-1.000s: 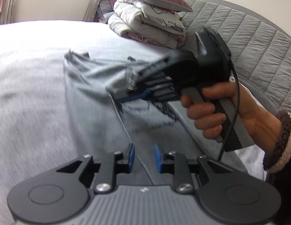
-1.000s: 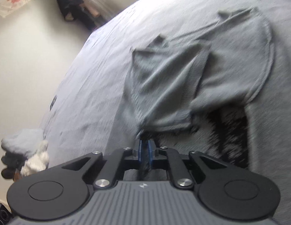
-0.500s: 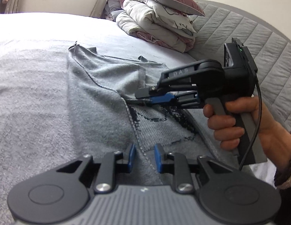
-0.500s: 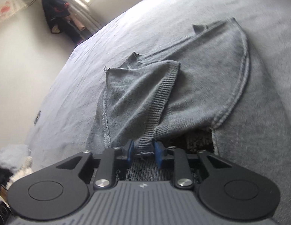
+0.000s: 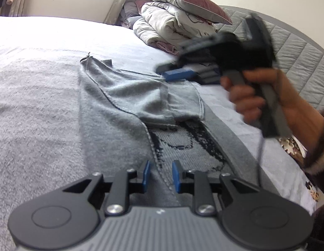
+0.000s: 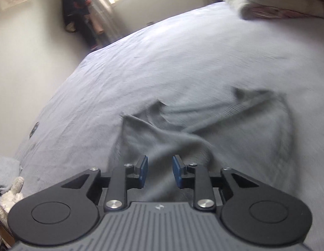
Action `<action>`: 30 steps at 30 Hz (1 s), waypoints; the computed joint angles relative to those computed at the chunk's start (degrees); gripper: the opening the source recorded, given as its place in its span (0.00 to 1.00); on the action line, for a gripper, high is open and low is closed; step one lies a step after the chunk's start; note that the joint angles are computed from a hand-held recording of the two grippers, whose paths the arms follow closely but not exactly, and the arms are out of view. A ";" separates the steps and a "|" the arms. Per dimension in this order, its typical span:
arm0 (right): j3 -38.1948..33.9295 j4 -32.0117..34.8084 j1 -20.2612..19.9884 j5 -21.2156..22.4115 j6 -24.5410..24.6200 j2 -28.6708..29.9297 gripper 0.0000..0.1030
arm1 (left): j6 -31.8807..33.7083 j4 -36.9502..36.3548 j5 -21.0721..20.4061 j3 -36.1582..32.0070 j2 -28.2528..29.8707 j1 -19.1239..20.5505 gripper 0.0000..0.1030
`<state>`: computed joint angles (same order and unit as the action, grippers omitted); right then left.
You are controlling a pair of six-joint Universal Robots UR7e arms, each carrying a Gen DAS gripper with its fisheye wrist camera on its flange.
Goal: Fold clothes
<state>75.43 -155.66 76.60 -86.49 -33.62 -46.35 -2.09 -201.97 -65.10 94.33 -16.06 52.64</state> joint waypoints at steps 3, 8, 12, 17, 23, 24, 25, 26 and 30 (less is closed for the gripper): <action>-7.59 6.00 1.47 0.58 -3.71 4.66 0.31 | 1.04 -0.72 -0.28 0.05 -0.24 0.24 0.23; -15.16 8.11 3.25 -0.68 -10.08 10.45 0.34 | 1.90 -3.48 -1.79 0.15 -0.24 1.20 0.23; -20.51 11.00 3.42 -0.06 -12.24 13.96 0.36 | 1.22 -4.45 -2.58 -0.08 -0.05 1.97 0.23; -26.75 14.33 3.37 1.42 -12.95 18.08 0.39 | 1.34 -3.24 -2.21 -0.41 0.19 2.23 0.23; -30.84 15.89 3.13 3.42 -12.86 21.30 0.39 | 1.28 -3.33 -2.56 -0.38 0.19 2.46 0.23; -31.24 16.09 3.11 3.41 -13.22 21.68 0.24 | 1.33 -3.39 -2.56 -0.37 0.21 2.49 0.23; -31.65 16.47 3.11 3.29 -13.84 22.00 0.08 | 1.40 -3.41 -2.56 -0.36 0.20 2.52 0.23; -31.84 16.45 3.08 3.38 -14.35 22.23 0.07 | 1.38 -3.34 -2.55 -0.34 0.17 2.52 0.23; -31.88 13.85 2.83 6.18 -14.23 22.74 0.07 | 1.75 -3.16 -2.08 -0.14 0.13 2.26 0.23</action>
